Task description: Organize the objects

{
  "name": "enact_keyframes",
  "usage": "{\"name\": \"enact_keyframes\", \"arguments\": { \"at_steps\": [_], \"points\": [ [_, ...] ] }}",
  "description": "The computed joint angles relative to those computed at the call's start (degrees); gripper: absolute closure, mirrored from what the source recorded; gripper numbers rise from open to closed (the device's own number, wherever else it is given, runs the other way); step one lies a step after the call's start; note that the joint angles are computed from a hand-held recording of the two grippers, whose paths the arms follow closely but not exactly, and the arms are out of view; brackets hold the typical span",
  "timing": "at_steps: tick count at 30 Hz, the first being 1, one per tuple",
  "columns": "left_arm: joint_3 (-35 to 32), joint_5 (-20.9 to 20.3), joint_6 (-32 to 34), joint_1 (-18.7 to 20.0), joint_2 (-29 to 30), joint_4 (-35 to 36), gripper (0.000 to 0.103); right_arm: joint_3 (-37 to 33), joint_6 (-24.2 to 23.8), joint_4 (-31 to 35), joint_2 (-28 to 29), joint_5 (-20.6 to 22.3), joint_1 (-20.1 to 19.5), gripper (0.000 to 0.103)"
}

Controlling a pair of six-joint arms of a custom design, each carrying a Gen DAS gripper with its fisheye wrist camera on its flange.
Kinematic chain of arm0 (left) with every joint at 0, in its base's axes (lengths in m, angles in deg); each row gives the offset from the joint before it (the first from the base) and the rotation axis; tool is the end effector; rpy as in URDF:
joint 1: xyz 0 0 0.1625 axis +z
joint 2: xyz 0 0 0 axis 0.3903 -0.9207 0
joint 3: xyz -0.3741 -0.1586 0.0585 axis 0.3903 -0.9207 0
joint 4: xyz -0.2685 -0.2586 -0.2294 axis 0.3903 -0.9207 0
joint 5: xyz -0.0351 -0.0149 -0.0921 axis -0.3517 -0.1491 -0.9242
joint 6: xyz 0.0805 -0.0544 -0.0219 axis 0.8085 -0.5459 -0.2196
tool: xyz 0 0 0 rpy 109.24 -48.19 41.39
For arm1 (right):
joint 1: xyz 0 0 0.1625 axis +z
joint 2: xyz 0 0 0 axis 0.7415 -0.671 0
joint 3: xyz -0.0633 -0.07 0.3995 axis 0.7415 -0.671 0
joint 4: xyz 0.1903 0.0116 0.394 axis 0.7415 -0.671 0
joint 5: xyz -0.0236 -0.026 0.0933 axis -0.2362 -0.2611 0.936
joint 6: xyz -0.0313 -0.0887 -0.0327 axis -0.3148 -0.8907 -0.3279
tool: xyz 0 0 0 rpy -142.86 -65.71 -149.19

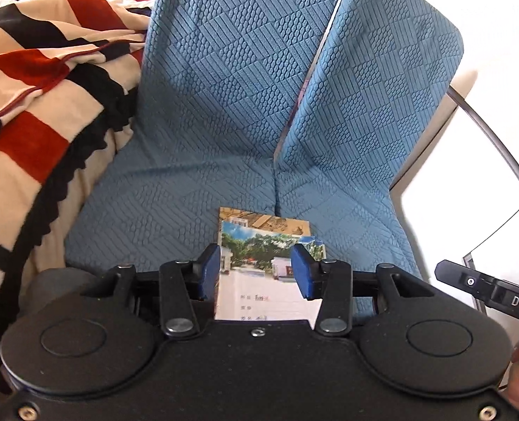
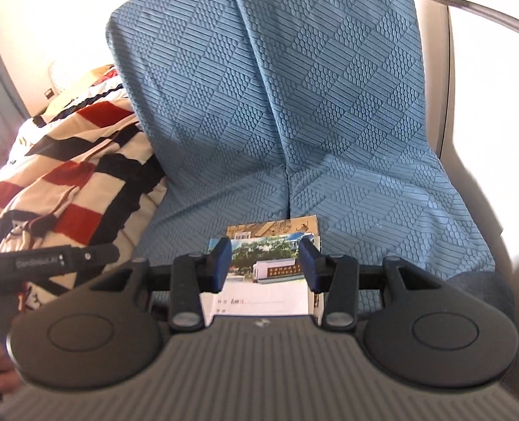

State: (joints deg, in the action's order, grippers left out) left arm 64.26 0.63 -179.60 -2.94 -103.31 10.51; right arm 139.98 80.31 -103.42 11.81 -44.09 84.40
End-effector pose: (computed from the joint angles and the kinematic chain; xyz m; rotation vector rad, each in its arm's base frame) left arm -0.2141 -0.3074 0.4791 -0.3929 2.2276 -1.1781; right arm 0.4780 -0.3851 0.2014 0.9690 -2.6454 0.6843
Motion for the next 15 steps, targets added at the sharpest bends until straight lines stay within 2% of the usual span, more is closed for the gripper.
{"name": "enact_keyframes", "arguments": {
  "at_steps": [5, 8, 11, 15],
  "points": [
    [0.2, -2.3, -5.1, -3.1, 0.4, 4.7, 0.060, 2.0, 0.6, 0.6, -1.9, -1.4, 1.1, 0.058],
    [1.0, -3.4, -7.1, -4.5, 0.3, 5.6, 0.057, 3.1, 0.3, -0.1, -2.8, -1.5, 1.3, 0.058],
    [2.0, -3.7, -8.2, -5.5, 0.1, 5.9, 0.057, 4.7, -0.3, -1.8, -3.3, -2.1, 1.5, 0.051],
    [2.9, -3.9, -8.4, -5.9, 0.5, 4.9, 0.055, 6.1, 0.0, -2.0, -4.1, -1.4, 1.5, 0.050]
  ]
}}
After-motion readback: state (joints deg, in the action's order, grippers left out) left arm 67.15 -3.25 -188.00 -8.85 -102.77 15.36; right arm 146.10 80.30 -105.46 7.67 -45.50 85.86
